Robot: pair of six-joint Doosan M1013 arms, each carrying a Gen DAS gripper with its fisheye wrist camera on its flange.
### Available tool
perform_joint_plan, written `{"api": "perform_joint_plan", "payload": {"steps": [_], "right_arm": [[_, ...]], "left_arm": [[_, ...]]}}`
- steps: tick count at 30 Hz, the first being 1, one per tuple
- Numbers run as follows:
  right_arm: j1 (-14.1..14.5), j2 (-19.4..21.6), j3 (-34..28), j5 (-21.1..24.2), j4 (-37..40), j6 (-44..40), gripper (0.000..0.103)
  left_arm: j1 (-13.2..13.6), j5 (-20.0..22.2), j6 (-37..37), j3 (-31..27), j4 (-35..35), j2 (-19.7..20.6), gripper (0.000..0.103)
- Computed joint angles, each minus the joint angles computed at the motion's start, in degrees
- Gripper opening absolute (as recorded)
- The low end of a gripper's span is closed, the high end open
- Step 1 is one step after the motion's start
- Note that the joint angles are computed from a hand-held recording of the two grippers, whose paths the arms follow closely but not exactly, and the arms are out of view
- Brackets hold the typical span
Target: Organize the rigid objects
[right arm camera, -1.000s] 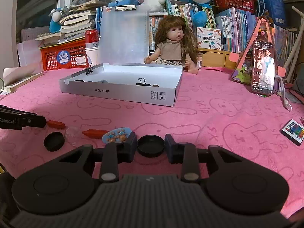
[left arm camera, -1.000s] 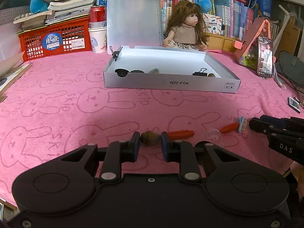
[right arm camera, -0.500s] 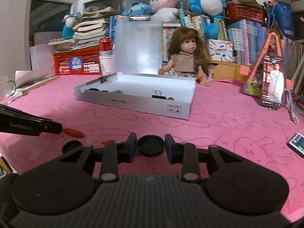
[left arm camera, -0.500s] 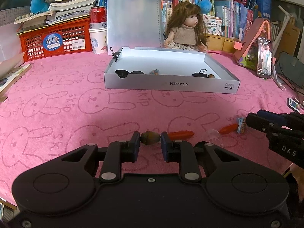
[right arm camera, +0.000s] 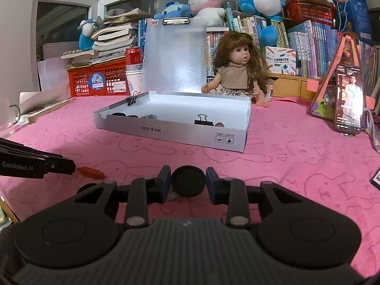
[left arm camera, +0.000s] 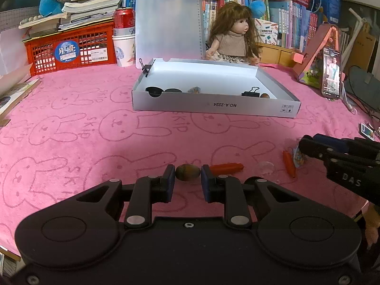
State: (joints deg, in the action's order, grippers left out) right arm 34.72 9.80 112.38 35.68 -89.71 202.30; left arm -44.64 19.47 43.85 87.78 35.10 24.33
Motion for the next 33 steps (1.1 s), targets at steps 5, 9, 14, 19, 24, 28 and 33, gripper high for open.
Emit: {"api": "perform_joint_plan", "payload": {"steps": [5,9,14,19,24,28,33], "right_arm": [[0.8,-0.4,0.2,2.0,2.3,-3.9,0.037],[1.1,-0.3,-0.3,4.3,7.3,-8.1,0.038],[0.6,-0.1,-0.5,4.0,10.6,-9.5,0.057],[1.4,-0.5,0.6,4.0,3.4,-3.9,0.063],[1.6,-1.1,1.1,-2.0,-3.5,-2.1,0.063],[2.2,0.2,-0.3,-4.6,-2.8,-9.7,0.045],[2.0,1.6,-2.1,-6.4,0.2,-15.1,0.042]], "left_arm": [[0.1,0.2,0.6,-0.1,-0.8,0.1,0.022],[0.1,0.1,0.7,-0.2,-0.8,0.1,0.022],[0.1,0.1,0.8,-0.1,-0.8,0.1,0.022],[0.0,0.3,0.7,-0.2,-0.8,0.2,0.023],[0.1,0.1,0.6,-0.1,-0.7,0.2,0.023],[0.1,0.0,-0.1,0.0,-0.2,0.0,0.023],[0.3,-0.1,-1.0,0.4,0.4,-0.3,0.023]]}}
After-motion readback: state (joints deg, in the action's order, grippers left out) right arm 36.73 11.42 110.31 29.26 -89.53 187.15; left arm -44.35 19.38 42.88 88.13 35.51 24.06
